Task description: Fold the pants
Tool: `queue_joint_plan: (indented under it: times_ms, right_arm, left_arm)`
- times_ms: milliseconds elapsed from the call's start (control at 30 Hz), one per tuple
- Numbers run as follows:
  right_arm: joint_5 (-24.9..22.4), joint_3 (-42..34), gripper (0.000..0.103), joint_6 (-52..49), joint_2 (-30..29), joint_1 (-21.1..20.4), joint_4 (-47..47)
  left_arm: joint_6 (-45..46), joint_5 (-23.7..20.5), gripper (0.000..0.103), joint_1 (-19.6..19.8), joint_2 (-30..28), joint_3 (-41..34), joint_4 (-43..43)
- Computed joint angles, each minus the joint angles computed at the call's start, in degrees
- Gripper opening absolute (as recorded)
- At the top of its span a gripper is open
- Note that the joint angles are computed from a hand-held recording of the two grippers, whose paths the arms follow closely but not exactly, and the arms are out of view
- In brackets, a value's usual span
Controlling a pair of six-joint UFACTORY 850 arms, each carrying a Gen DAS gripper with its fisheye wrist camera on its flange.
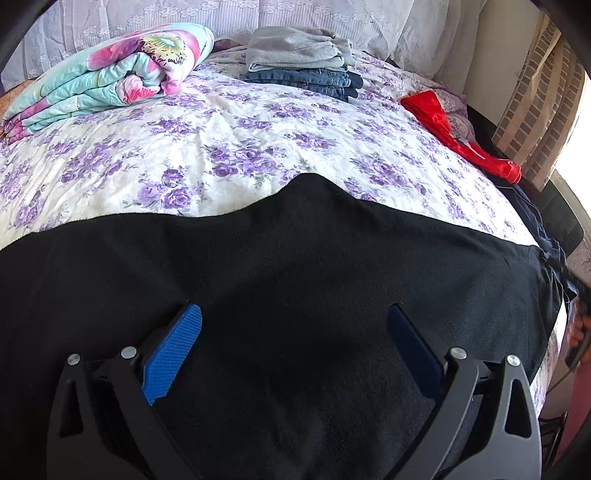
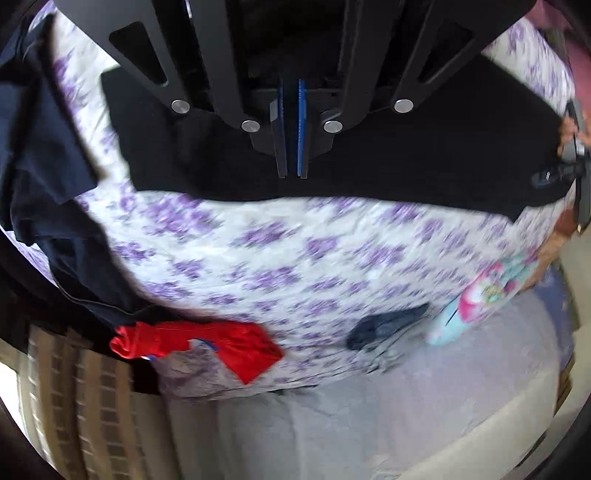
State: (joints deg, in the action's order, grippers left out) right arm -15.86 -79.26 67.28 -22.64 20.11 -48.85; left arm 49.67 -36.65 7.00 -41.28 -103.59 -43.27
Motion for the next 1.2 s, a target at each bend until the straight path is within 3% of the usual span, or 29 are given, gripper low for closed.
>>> queue_joint_plan:
  times_ms: [100,167,200,267,333,467,633,767,867,900,967,1000,1100,1200]
  right_arm:
    - [-7.3,1.8,0.003,-1.0,-0.3,0.3,-2.4]
    - [-4.1,5.4,0.0,9.4,1.9,-1.3,-9.1]
    - [-4.8,5.8,0.0,14.0,2.4,-1.2,-10.8]
    - [-12.5,4.2,0.005,17.7,2.4,1.6,-13.2]
    - [-15.5,3.1,0.007,20.4,2.4,5.3,-18.5]
    - [-8.6,0.1,0.007,22.5,0.2,10.8,-22.4]
    - [-0.6,-8.8,0.008,6.3,-8.1,15.2,-10.9]
    - [-3.5,-11.6,0.015,-2.1,-11.1,16.8,-6.0]
    - [-6.0,-5.8,0.02,8.6,-7.0,15.8,-12.8]
    - [-8.5,-4.0,0.02,12.9,-5.6,15.6,-15.5]
    - [-15.7,-1.2,0.03,19.7,-4.0,15.1,-18.8]
    - [-16.7,0.5,0.035,23.2,-3.1,14.3,-19.9]
    - [-14.3,4.0,0.033,35.9,-0.5,13.9,-24.9]
    - [-18.3,2.2,0.04,42.0,-1.6,16.8,-32.0]
  left_arm:
    - [0.0,0.0,0.098,0.0,0.0,0.0,0.0]
    - [0.0,0.0,0.098,0.0,0.0,0.0,0.0]
    - [-0.1,0.1,0.098,0.0,0.0,0.0,0.1]
    - [-0.1,0.1,0.098,-0.1,0.0,0.0,0.1]
    - [-0.1,0.1,0.098,0.0,0.0,0.0,0.2]
    - [-0.3,1.0,0.098,-0.3,0.3,0.4,1.2]
    - [0.4,1.0,0.098,-0.2,0.4,0.6,0.6]
    - [1.4,0.6,0.098,0.1,0.6,0.9,-1.1]
    - [1.6,0.6,0.098,0.2,0.6,1.1,-1.4]
    - [1.6,0.6,0.098,0.2,0.6,1.1,-1.4]
    - [1.5,0.7,0.098,0.2,0.6,1.0,-1.2]
    - [1.5,0.8,0.098,0.1,0.6,1.1,-1.2]
    - [0.8,1.8,0.098,-0.2,0.9,1.5,0.4]
    - [-3.6,4.4,0.098,-1.5,1.7,2.3,7.0]
